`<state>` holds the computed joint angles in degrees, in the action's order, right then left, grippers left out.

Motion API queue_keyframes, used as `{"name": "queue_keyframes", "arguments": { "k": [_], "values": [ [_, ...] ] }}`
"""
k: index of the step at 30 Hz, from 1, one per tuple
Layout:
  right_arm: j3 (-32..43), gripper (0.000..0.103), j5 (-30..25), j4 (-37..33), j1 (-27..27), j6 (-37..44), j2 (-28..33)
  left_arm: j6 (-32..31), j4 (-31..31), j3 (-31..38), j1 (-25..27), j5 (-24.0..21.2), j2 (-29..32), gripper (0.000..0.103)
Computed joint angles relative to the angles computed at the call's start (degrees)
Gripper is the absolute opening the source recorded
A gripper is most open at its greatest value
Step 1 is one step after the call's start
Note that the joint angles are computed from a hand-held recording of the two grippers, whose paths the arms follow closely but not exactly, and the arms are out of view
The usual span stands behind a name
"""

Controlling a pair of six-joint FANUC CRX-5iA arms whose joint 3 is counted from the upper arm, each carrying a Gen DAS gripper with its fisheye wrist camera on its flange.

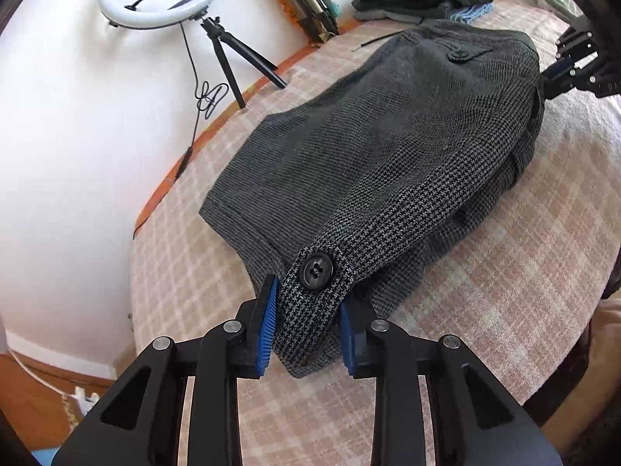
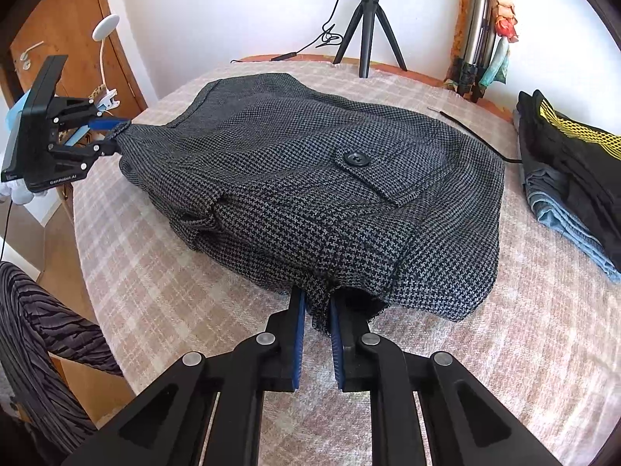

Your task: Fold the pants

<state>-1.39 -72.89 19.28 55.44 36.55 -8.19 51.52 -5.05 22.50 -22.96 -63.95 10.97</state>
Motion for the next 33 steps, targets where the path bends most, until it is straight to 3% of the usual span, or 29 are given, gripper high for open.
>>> {"name": "queue_keyframes", "arguments": {
  "k": [8, 15, 17, 19, 23, 25, 27, 33],
  "values": [
    [-2.09, 0.007, -3.39, 3.93, 3.66, -3.98, -2.94, 1.55, -1.02, 2.17, 1.11, 2.25, 0.35, 0.026],
    [-2.46, 0.004, -6.66, 0.53, 3.65, -2.96, -2.35, -1.66, -2.09, -6.27, 0.74, 2.30, -2.41, 0.026],
    [-2.66, 0.004, -6.19, 0.32, 3.40, -3.44, -2.80, -3.92, 1.66, -9.41, 1.62, 3.14, -3.55, 0.026],
    [-1.61, 0.007, -6.81, -0.65, 3.07, -1.56, -2.51, -3.50, 0.10, -10.31, 0.98, 4.20, -4.28, 0.030],
    [-0.44, 0.013, -7.41, 1.04, 4.03, -2.68, -4.17, -1.63, 3.45, -10.47, 2.60, 4.34, -4.70, 0.030],
    [0.66, 0.023, -5.87, 2.15, 3.80, -2.74, -5.13, -1.55, 3.84, -11.66, 2.50, 5.88, -5.57, 0.030],
    [4.26, 0.032, -5.14, 3.03, 2.35, -0.09, -3.63, -1.42, 3.66, -13.46, 2.05, 8.03, -6.76, 0.030],
    [27.01, 0.033, -5.25, -0.83, -7.41, 21.26, 12.80, -0.55, 3.24, -16.21, 2.15, 11.74, -7.96, 0.030]
  ]
}}
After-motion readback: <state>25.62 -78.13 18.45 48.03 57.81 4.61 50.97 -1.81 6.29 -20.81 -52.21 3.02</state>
